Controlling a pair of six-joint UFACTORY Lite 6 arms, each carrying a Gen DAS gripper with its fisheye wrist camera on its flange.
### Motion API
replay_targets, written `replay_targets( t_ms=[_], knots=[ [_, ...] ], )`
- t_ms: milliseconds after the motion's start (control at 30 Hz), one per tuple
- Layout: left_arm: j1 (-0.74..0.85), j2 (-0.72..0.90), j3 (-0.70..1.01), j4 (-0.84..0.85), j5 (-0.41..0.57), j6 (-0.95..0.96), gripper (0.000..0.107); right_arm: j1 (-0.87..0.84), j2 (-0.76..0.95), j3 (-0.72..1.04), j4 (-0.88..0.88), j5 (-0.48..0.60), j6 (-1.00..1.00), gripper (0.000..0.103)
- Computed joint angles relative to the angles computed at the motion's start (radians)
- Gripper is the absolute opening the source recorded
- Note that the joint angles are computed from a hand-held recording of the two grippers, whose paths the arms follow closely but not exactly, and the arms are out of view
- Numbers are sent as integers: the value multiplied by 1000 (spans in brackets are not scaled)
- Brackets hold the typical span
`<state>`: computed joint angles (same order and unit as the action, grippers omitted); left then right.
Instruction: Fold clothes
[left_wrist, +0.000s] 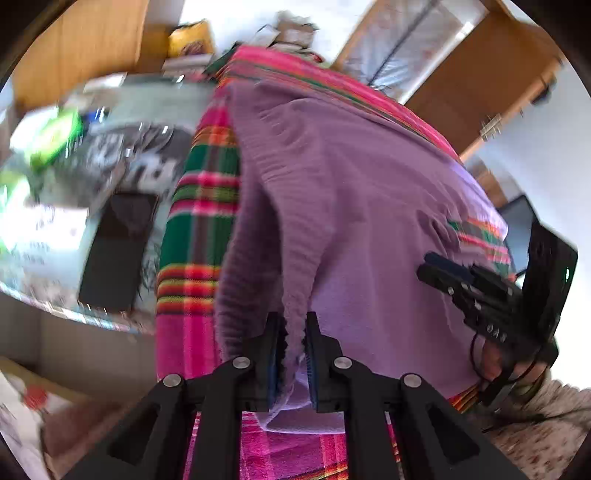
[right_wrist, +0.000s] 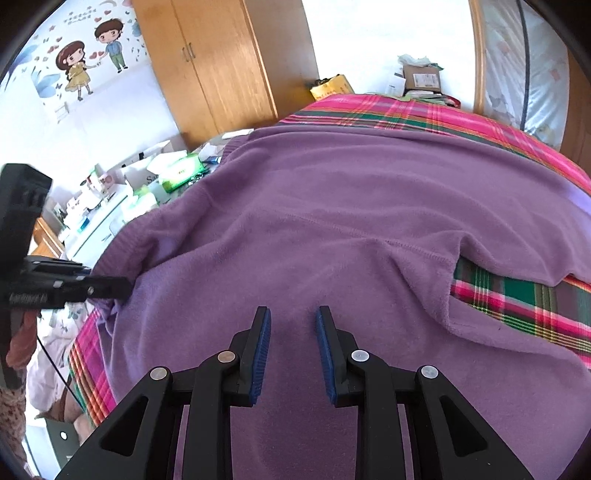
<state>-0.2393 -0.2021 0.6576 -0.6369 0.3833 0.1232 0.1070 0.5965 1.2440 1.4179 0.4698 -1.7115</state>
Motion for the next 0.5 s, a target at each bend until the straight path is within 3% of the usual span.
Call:
replay_targets(
  t_ms=[267, 367, 500],
  knots=[
    [97, 137, 81, -340, 75, 358, 23, 0, 7, 19, -36, 6, 35, 27],
    [202, 205, 113, -540, 173, 544, 23, 1, 12, 26, -46, 6, 46, 27],
    [274, 261, 157, -566, 221, 549, 24, -1, 12, 31, -60, 11, 62, 27]
  ],
)
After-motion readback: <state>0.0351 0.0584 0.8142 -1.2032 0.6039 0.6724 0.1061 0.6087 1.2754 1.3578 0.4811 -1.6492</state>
